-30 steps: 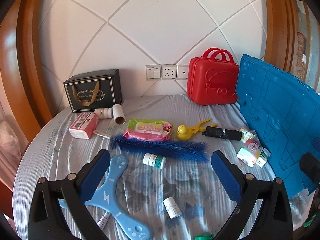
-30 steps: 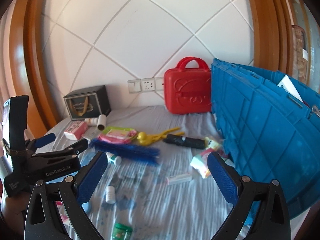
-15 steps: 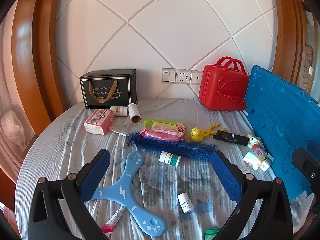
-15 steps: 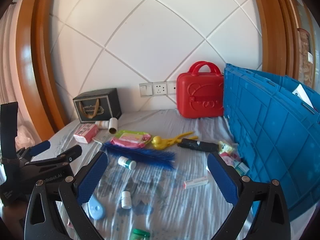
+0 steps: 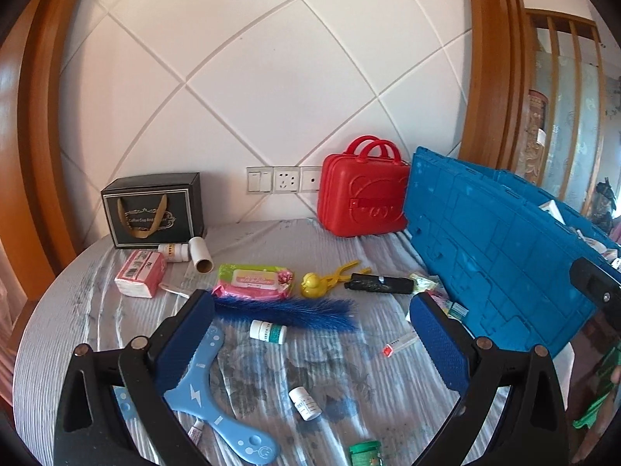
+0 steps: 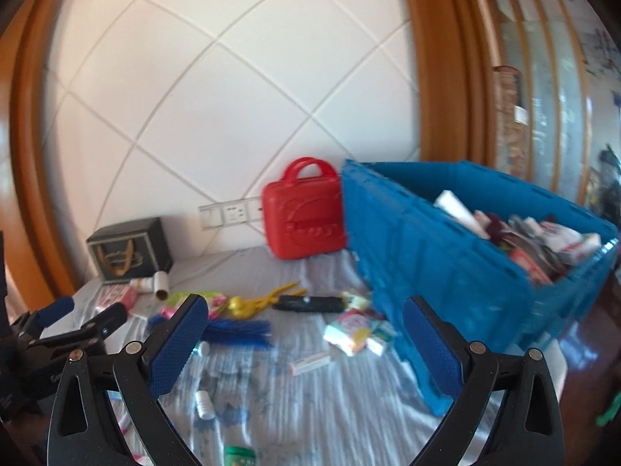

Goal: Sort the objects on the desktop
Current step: 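Withdraw both tools from the crate and move toward the medicine items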

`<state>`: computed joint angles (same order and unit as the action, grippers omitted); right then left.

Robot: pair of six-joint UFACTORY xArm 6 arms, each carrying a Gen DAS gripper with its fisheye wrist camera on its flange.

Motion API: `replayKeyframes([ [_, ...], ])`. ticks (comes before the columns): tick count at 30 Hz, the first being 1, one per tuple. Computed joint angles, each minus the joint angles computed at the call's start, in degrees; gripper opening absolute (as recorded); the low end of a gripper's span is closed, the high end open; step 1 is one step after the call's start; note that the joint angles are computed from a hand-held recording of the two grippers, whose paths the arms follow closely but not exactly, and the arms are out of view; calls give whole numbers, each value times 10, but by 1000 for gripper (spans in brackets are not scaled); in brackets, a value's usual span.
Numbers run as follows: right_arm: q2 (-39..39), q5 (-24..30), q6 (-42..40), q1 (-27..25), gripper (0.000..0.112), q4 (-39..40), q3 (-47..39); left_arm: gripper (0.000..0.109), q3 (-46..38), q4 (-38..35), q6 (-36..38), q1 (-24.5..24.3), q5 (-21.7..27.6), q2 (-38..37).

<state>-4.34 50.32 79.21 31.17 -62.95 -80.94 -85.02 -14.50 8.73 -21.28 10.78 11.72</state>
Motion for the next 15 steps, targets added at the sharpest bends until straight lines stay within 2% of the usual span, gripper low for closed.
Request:
replayKeyframes([
  [4,-29,77,14,30,102,-11,13,102,23,-52,54,-9,3,-31],
  [8,-61,106,25,48,102,-22,37,102,50,-60,61,-14,5,-61],
  [12,-84,110,25,57,102,-31,58,102,82,9,-3,-17,-15,-89],
  [15,-101,109,12,60,102,-31,70,102,96,105,-99,-13,-29,-106],
])
